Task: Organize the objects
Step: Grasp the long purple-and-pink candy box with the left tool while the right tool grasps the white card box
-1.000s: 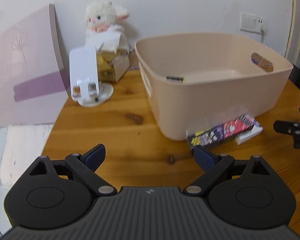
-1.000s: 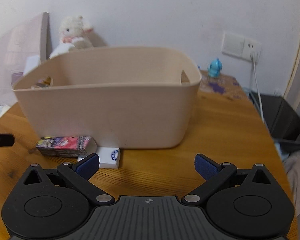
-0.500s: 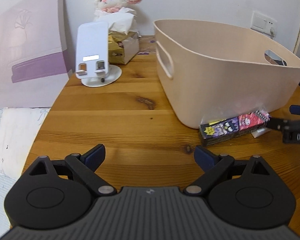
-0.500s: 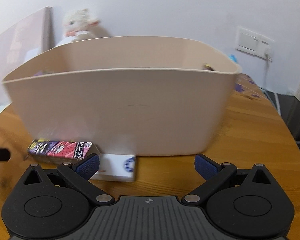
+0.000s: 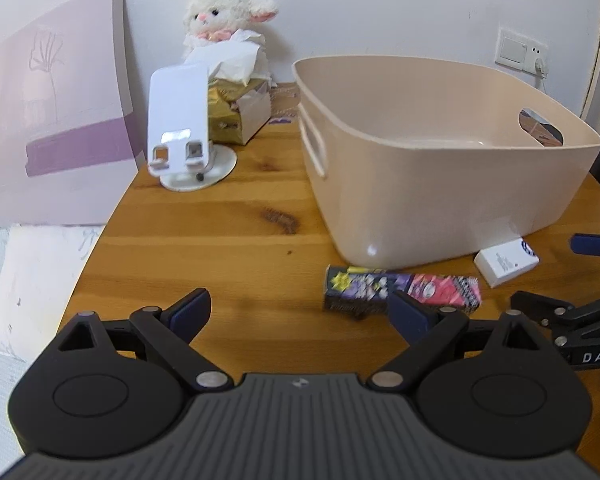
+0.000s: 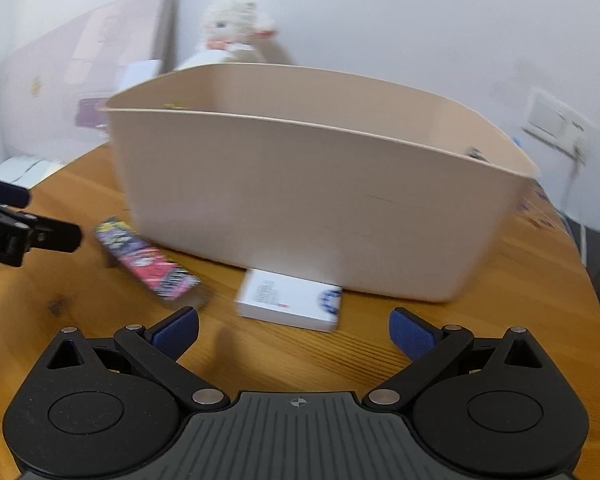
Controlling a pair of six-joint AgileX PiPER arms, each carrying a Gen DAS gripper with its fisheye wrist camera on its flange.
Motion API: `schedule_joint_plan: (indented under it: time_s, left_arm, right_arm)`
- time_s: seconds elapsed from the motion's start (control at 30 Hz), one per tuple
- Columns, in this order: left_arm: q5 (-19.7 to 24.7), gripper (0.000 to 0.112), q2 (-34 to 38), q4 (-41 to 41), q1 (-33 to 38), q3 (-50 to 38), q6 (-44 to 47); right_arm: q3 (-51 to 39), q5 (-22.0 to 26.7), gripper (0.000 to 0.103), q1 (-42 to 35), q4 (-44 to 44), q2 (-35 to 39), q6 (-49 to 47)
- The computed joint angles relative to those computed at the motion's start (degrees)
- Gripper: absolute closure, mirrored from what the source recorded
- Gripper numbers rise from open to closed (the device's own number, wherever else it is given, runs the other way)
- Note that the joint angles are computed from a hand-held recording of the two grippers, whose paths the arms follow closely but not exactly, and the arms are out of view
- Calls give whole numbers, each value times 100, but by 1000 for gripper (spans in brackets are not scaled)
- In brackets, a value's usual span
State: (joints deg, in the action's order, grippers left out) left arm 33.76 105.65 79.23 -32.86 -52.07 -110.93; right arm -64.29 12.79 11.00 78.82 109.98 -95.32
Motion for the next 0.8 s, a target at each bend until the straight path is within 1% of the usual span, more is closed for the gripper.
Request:
schedule_joint_plan:
  time_s: [0.07, 0.13, 0.2, 0.23, 0.3, 0.33, 0.43, 0.5, 0.57, 0.63, 0.7, 0.73, 0.8]
  left_arm:
    - [83, 16, 218, -130, -51, -325, 114]
    - [38, 16, 423, -355, -60, -648, 282]
    - [40, 16, 619, -638, -80, -958, 511]
    - [73, 16, 736, -821, -101, -1133, 653]
    - [145, 16, 949, -1195, -124, -1464, 927]
    - [229, 16, 1073, -1397, -137, -1650, 1047]
    - [416, 16, 1344, -1656, -158, -1978, 1101]
    - [455, 15, 1398, -1520, -164, -1990, 779]
    - [353, 15, 1372, -1572, -95, -1953, 641]
    - [104, 15, 1302, -1645, 25, -1861, 491]
    - [-75, 15, 1228, -1681, 124, -1800, 390]
    - [-66, 15, 1237, -1758, 132, -1842, 452]
    - [179, 15, 1340, -1824, 41, -2003, 535]
  right_arm:
    - [-94, -93, 0, -83, -555, 66, 618]
    - [-194, -7, 0, -205, -997, 145, 1066]
    - [-177, -2, 0, -267, -1073, 164, 1100]
    - [-143, -33, 0, -286, -980, 162, 965]
    - [-31, -87, 0, -337, -495, 159, 411]
    - [-26, -81, 0, -358, -434, 172, 350]
    - [-124, -20, 0, -391, -523, 275, 511]
    - [-141, 26, 0, -423, -468, 315, 486]
    - [-247, 149, 0, -438, -742, 380, 814]
    - [-272, 288, 0, -442, -766, 418, 870]
    - [-204, 221, 0, -375, -512, 391, 584]
    - [-158, 159, 0, -328, -284, 380, 351]
    - [-104, 174, 0, -296, -3, 381, 103]
